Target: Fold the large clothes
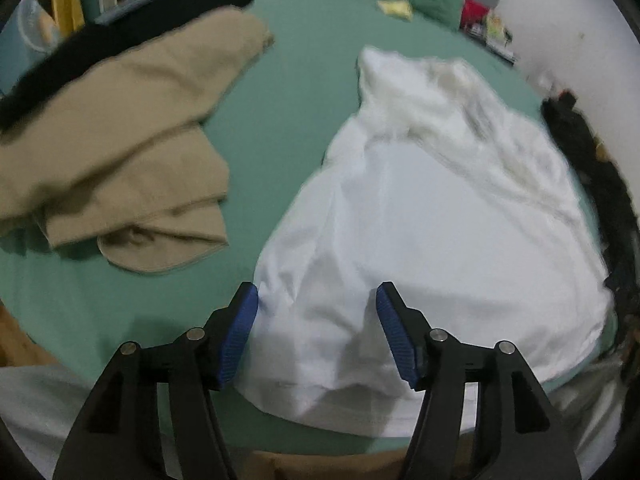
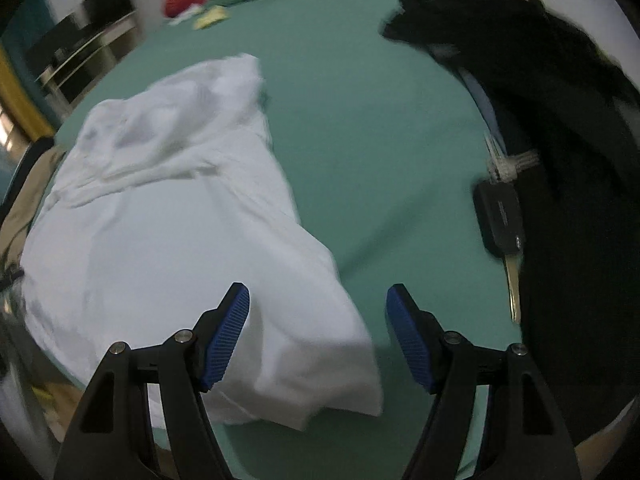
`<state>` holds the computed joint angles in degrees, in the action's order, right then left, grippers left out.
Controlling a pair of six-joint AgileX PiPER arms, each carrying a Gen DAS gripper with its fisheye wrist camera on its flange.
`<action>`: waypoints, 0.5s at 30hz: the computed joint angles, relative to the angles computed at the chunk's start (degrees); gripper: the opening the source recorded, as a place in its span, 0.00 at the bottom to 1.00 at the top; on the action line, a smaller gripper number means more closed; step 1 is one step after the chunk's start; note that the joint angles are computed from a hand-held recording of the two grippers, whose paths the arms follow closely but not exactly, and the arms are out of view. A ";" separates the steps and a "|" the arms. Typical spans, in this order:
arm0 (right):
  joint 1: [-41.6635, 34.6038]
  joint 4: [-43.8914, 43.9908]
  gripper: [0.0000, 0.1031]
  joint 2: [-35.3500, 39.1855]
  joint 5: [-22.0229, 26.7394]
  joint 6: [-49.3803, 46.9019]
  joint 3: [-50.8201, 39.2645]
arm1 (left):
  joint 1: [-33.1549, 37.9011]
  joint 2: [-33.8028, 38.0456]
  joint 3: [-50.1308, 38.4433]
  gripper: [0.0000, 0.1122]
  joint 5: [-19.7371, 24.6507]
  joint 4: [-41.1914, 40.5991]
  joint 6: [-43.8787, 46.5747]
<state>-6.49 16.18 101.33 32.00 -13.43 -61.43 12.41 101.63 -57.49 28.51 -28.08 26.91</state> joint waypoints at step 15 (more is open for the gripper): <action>2.54 5.85 0.08 -2.58 3.29 -8.34 5.37 | -4.85 -3.35 3.35 0.05 0.81 8.71 -5.00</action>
<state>-3.95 22.03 98.74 35.29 -21.78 -56.07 7.56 98.28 -54.13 29.32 -19.37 21.91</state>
